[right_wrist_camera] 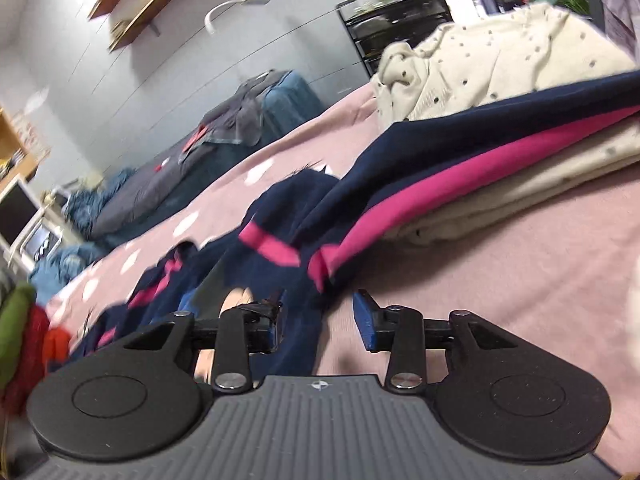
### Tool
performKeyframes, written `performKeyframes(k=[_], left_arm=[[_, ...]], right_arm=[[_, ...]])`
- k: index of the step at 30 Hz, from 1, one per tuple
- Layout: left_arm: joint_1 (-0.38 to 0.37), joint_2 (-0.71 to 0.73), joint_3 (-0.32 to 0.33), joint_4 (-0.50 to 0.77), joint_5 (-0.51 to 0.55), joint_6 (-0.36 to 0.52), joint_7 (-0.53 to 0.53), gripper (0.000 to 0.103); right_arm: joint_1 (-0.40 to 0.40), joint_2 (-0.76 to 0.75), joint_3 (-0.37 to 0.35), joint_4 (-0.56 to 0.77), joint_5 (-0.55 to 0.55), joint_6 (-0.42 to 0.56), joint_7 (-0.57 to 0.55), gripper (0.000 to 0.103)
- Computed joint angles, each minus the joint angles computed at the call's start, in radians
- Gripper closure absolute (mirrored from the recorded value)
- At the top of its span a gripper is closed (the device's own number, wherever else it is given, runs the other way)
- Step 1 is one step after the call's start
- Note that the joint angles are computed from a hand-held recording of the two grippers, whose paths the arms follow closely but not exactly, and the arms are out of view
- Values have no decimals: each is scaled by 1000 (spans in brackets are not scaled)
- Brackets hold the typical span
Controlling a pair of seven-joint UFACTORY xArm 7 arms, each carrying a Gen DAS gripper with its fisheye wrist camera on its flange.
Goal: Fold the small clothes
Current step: 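Pull the hem to straighten the body with the left gripper while the right gripper grasps the other sleeve, then lift the pink-striped sleeve with the right gripper and lay it across the body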
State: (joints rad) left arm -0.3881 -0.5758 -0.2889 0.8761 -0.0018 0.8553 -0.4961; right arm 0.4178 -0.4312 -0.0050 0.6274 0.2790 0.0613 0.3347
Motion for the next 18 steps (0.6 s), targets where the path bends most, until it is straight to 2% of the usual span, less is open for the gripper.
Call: performKeyframes(k=[2, 4, 5, 6, 7, 9, 12, 13, 15, 16, 18], left_arm=[[-1, -9, 1, -11, -7, 2, -9, 13], [2, -16, -2, -17, -1, 4, -13, 12], [2, -16, -2, -16, 3, 6, -9, 12], [1, -16, -2, -15, 6, 10, -5, 12], [1, -15, -2, -13, 7, 15, -1, 12], [0, -18, 1, -14, 7, 18, 4, 12], [1, -23, 9, -18, -1, 22, 9, 12], [2, -23, 9, -18, -2, 22, 9, 12], [7, -17, 7, -14, -2, 25, 5, 11], [11, -13, 5, -10, 1, 26, 1, 11], [14, -7, 1, -3, 5, 32, -5, 10]], right_arm=[[-26, 62, 19, 26, -4, -42, 27, 37], [-91, 105, 71, 45, -34, -58, 74, 40], [-90, 117, 66, 46, -43, -70, 91, 56], [-47, 118, 27, 42, -19, -80, 67, 70], [15, 113, -30, 34, 5, -93, 43, 96], [28, 79, -48, 1, 19, -116, 47, 97], [-128, 5, 72, -39, -33, -47, 137, 98], [-132, -22, 66, -57, -41, -35, 140, 99], [-76, -52, -7, -74, -49, 0, 89, 103], [-55, -67, -32, -85, -42, 2, 69, 102], [-80, -108, -13, -98, -45, 17, 79, 79]])
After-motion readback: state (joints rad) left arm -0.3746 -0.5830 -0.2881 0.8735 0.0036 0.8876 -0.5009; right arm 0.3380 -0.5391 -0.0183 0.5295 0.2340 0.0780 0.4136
